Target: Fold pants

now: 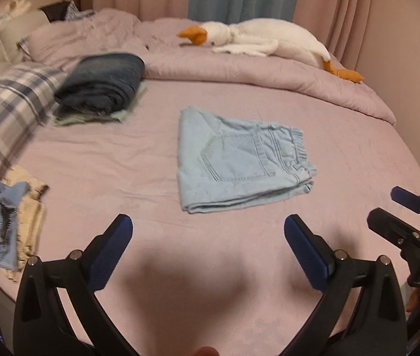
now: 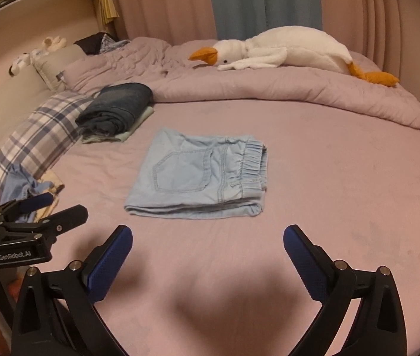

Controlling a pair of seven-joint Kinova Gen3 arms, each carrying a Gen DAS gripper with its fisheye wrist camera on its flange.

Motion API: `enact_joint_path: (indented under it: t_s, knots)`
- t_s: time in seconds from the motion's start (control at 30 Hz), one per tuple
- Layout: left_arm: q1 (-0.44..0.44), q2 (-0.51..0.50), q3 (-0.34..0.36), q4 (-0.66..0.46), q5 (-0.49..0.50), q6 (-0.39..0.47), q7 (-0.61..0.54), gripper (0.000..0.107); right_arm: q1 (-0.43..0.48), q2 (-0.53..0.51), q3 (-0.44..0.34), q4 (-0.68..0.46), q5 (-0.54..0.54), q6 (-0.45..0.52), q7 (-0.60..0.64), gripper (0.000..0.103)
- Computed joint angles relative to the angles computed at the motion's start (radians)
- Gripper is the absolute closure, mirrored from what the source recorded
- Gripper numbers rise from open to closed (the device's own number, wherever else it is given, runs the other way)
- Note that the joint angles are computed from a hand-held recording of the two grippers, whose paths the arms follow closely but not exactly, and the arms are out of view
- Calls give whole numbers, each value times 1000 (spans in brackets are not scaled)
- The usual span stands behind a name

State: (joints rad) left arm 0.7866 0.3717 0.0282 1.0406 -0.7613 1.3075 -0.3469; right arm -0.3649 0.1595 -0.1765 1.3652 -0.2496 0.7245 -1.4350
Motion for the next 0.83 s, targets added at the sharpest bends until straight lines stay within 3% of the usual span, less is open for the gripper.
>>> enact_joint_path:
  t_s: [0.1,0.3,0.83]
  knots:
    - [42,17,-14,-36,-51,68,8,5,-9,-24,1,17,14,-12,-17,2]
    - [79,21,-14,-66,-95,123,11,5,-13,-51,-3,34,5,-33,-4,2]
    - [96,25,-15,-84,-105,128,0,5,-30,-65,-5,42,20,-47,-19,2]
